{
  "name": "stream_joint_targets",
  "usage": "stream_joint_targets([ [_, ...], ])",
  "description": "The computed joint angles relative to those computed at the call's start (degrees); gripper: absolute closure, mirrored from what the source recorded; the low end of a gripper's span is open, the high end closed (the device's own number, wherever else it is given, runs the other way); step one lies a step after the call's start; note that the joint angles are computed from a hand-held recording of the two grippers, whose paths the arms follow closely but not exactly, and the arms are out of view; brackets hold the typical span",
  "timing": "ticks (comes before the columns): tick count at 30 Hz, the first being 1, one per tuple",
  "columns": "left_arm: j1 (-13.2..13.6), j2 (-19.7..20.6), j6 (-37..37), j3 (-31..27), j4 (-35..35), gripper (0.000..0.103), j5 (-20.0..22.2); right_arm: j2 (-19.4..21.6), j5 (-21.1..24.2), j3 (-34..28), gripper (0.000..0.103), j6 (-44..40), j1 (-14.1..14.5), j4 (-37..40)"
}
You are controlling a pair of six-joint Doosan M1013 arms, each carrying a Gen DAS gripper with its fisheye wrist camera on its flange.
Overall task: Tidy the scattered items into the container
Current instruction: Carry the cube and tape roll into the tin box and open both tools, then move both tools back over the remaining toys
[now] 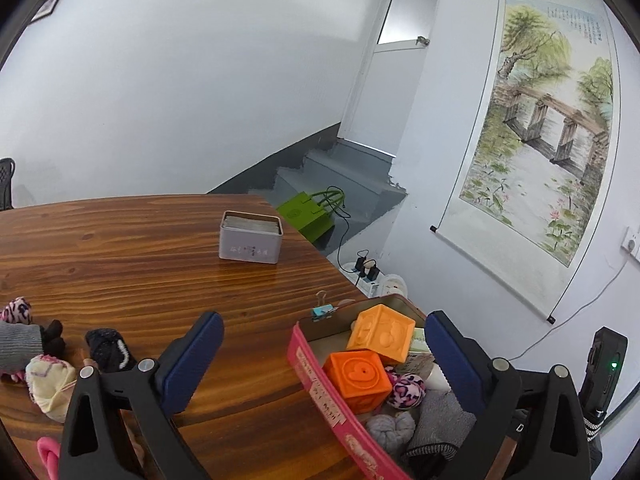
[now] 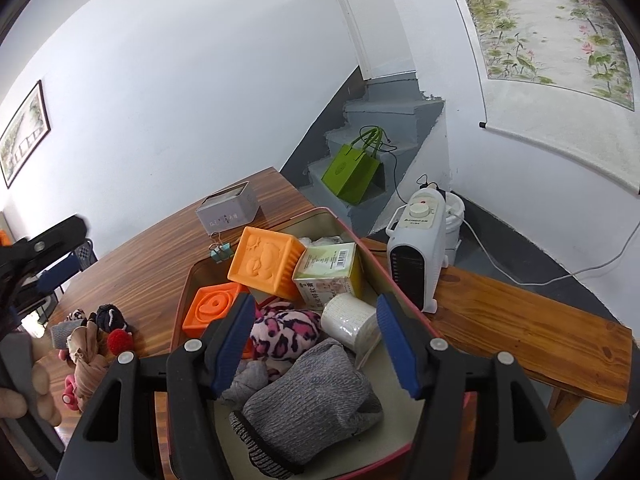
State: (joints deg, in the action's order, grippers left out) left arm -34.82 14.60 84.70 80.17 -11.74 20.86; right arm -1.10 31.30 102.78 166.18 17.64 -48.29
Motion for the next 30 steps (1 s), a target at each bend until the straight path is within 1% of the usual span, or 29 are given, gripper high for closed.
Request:
stream_joint_targets([
  [2, 0.7, -1.1, -1.3, 1.3, 0.9, 0.001, -0.2, 0.0, 1.4, 0.1, 0.036, 3.0, 0.6, -3.2],
  [4, 1.4, -2.3, -3.5, 2.9, 3.1, 0.001, -0.5, 0.1, 3.8, 0.2, 0.035, 7.4, 1.8, -8.3],
  [8, 3.2, -5.0, -7.7, 6.6, 6.8, 0.001, -1.4, 0.6, 10.3, 0.2, 0.025, 15.4, 5.1, -19.6],
  [10, 4.2, -6.0, -11.1, 8.0, 10.0, 0.001, -1.0, 1.0, 12.7, 0.1, 0.024, 16.9, 6.6, -22.9],
  [12, 5.4, -7.1, -14.0, 9.8, 12.2, 0.001, -0.9, 1.4, 13.1, -0.3, 0.024, 16.3, 7.5, -23.4],
  [14, 6.7, -8.1, -18.0, 11.5, 14.7, 0.001, -0.3, 1.8, 10.9, -0.9, 0.024, 13.6, 7.5, -20.2],
  [16, 8.1, -8.9, -20.6, 12.9, 15.3, 0.001, 0.1, 2.2, 9.0, -1.5, 0.024, 12.0, 7.4, -16.9],
  [19, 9.7, -9.5, -22.4, 14.3, 15.7, 0.001, 0.8, 2.7, 8.6, -2.0, 0.024, 13.5, 8.2, -16.2],
  [20, 10.2, -9.6, -22.6, 14.7, 16.0, 0.001, 1.1, 2.9, 7.9, -2.4, 0.024, 13.1, 8.3, -15.5],
  [22, 10.8, -9.9, -21.6, 15.4, 15.3, 0.001, 0.9, 3.4, 5.9, -3.5, 0.024, 9.6, 8.4, -11.7],
  [24, 11.3, -10.1, -20.6, 16.0, 14.8, 0.001, 0.7, 4.3, 3.3, -5.1, 0.024, 3.2, 8.4, -5.7],
  [26, 11.8, -10.3, -19.3, 16.5, 13.7, 0.001, 0.7, 5.4, 0.9, -6.8, 0.024, -4.9, 8.4, 1.8],
  [28, 12.5, -10.5, -17.8, 17.0, 11.9, 0.001, 0.6, 6.6, -1.0, -8.7, 0.024, -15.0, 8.2, 11.6],
  [30, 13.1, -10.8, -18.1, 17.5, 11.8, 0.001, 0.8, 7.9, -2.2, -10.5, 0.024, -24.8, 8.2, 21.7],
])
